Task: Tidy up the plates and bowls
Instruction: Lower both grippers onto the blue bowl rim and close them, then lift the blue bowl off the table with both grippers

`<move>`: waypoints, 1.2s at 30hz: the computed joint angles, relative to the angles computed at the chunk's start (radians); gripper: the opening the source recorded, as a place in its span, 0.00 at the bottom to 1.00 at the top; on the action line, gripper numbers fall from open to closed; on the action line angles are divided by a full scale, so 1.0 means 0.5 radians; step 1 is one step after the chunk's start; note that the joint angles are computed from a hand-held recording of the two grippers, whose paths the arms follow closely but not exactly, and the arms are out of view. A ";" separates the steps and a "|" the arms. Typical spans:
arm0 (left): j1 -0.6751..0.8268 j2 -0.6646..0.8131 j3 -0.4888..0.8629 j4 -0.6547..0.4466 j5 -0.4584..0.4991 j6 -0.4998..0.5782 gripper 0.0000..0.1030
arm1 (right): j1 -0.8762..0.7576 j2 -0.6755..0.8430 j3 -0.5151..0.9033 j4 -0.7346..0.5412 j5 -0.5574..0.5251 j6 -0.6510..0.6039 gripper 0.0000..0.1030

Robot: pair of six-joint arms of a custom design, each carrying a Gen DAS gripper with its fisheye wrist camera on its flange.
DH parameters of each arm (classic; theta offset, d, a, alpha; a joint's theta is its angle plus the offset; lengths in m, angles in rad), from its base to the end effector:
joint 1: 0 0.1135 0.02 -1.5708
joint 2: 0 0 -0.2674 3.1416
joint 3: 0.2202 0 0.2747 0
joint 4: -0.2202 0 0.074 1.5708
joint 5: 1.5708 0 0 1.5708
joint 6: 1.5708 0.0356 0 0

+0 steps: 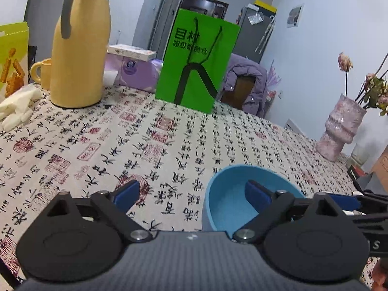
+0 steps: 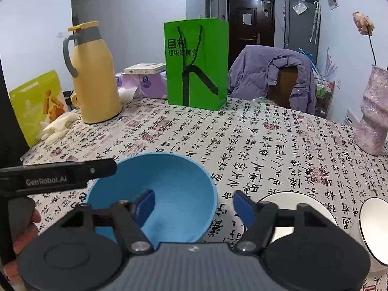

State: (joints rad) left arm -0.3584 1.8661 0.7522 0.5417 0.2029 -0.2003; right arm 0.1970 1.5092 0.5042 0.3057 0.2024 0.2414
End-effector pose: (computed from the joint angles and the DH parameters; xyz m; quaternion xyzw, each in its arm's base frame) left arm 0.3360 -0.1335 0.0963 0.1173 0.8668 -0.2168 0.4334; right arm 0.2772 0.0480 0.1162 0.0627 0.9007 0.0019 0.4298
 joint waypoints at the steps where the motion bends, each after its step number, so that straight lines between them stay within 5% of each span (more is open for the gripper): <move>1: 0.007 0.010 0.013 -0.026 0.035 -0.005 0.83 | -0.011 0.020 0.015 -0.009 -0.019 0.008 0.59; 17: -0.008 0.103 0.138 -0.269 0.193 0.088 0.23 | -0.004 0.283 0.204 -0.164 -0.029 0.046 0.37; 24: -0.021 0.129 0.173 -0.324 0.179 0.100 0.19 | -0.016 0.374 0.260 -0.231 -0.037 0.080 0.25; 36: -0.039 0.152 0.197 -0.359 0.121 0.113 0.19 | 0.040 0.389 0.253 -0.189 0.069 0.102 0.18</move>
State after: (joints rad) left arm -0.3780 1.9424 0.8505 0.3624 0.2635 -0.1437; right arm 0.2170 1.7038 0.6307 0.2110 0.2372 0.2926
